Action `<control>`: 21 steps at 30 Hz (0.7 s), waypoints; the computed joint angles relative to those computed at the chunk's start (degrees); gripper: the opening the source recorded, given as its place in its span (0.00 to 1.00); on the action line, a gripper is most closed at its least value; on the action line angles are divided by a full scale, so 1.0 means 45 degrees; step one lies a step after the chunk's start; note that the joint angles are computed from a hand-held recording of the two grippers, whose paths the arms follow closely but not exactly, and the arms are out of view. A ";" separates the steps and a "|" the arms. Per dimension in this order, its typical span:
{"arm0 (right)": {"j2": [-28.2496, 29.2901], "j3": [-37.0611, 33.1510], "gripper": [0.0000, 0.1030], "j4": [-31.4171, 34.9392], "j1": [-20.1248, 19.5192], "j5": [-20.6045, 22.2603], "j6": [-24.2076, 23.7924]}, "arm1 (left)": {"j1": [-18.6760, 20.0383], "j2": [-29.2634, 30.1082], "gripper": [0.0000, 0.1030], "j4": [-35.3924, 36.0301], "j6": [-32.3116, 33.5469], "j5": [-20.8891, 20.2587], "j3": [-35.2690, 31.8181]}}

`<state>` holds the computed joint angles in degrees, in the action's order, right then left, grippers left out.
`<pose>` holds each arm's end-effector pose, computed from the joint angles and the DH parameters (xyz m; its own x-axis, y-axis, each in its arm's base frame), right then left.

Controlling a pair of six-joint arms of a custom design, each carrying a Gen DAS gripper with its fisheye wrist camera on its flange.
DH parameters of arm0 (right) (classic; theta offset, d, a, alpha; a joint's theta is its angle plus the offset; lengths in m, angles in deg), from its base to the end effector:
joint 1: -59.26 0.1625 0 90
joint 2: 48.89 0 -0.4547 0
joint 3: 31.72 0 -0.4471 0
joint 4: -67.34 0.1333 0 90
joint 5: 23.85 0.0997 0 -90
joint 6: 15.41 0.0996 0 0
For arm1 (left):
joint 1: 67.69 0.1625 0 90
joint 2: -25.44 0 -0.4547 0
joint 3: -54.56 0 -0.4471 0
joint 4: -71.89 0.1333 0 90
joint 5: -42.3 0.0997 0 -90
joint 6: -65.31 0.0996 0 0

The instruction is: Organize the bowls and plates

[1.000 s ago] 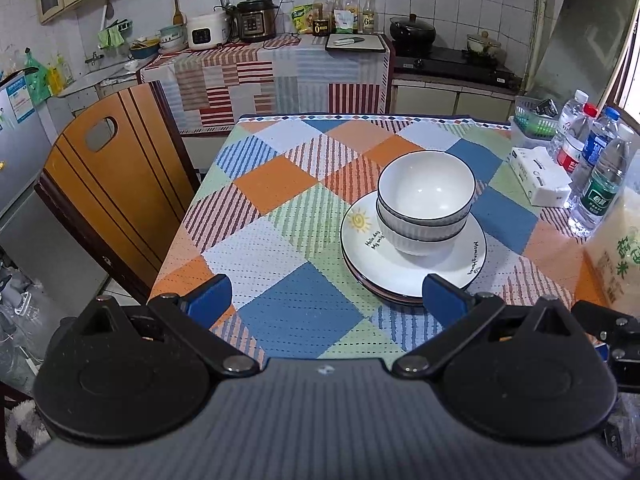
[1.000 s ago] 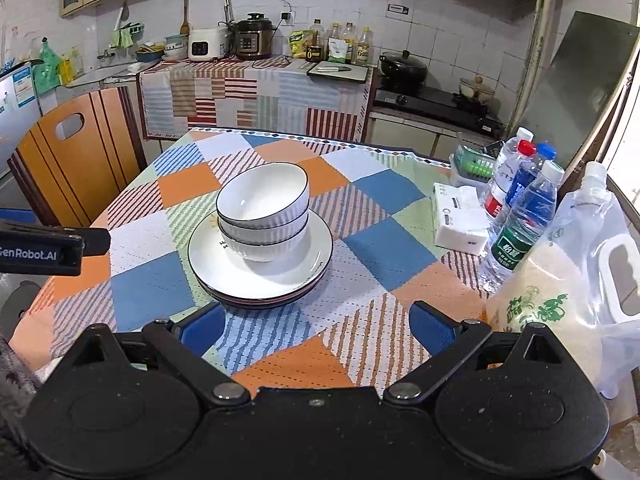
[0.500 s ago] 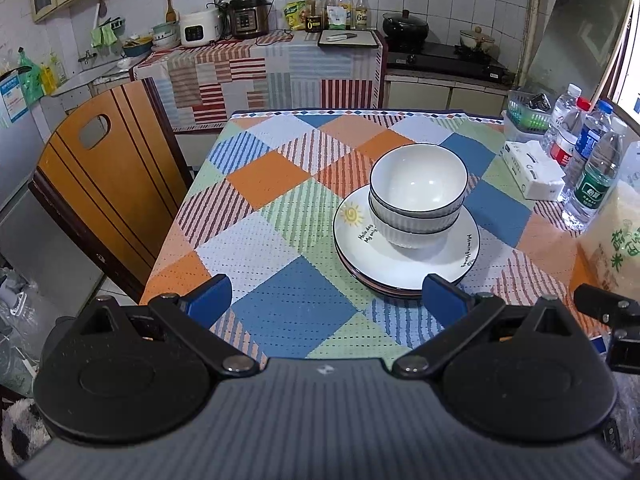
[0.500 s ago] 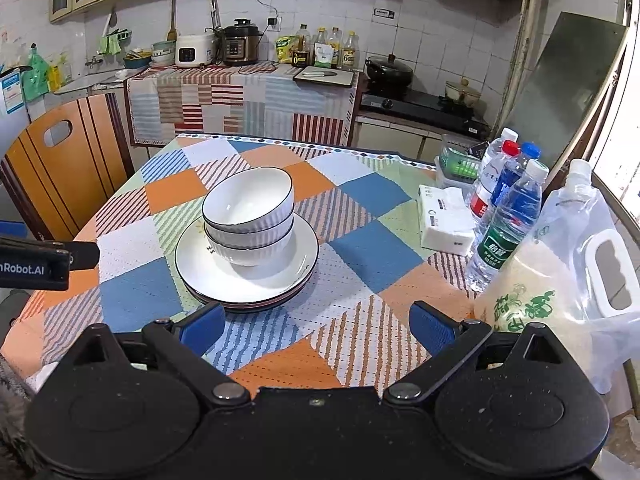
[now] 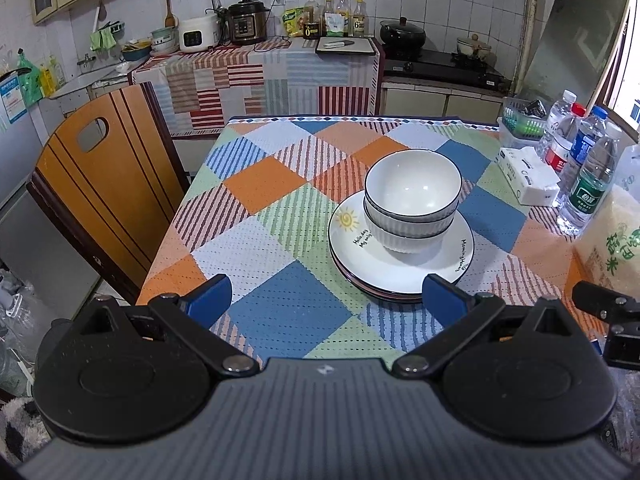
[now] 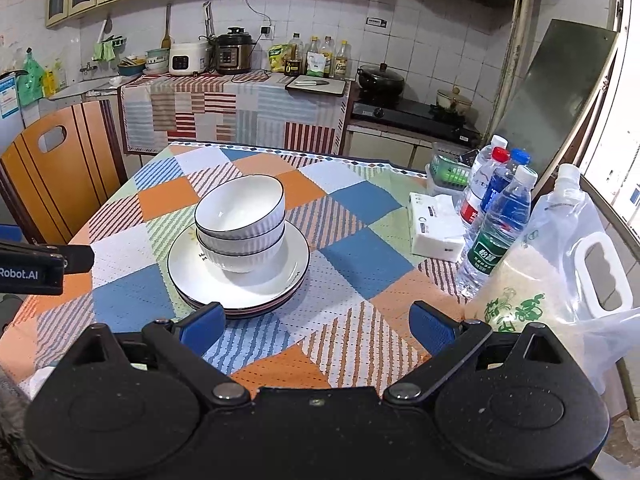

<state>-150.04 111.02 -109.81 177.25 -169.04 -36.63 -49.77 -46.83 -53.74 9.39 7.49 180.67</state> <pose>0.2130 -0.2909 0.3432 -0.6074 0.0090 0.7943 -0.5884 0.6667 -0.4575 -0.3898 -0.3521 0.1495 -0.7102 0.1065 -0.6959 0.5632 0.6790 -0.4709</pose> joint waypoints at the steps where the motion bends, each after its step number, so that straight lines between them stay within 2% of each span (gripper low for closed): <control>1: -0.0002 -0.0003 0.97 0.0021 0.0009 -0.0011 0.0004 | 0.0008 0.0009 1.00 -0.0001 -0.0001 -0.0021 -0.0012; 21: -0.0028 0.0008 0.97 0.0283 0.0027 -0.0212 0.0222 | 0.0010 -0.0023 1.00 -0.0365 0.0156 -0.0079 0.0117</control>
<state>-150.16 111.05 -108.54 177.37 -170.00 -35.63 -49.73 -46.93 -55.38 10.09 7.13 181.19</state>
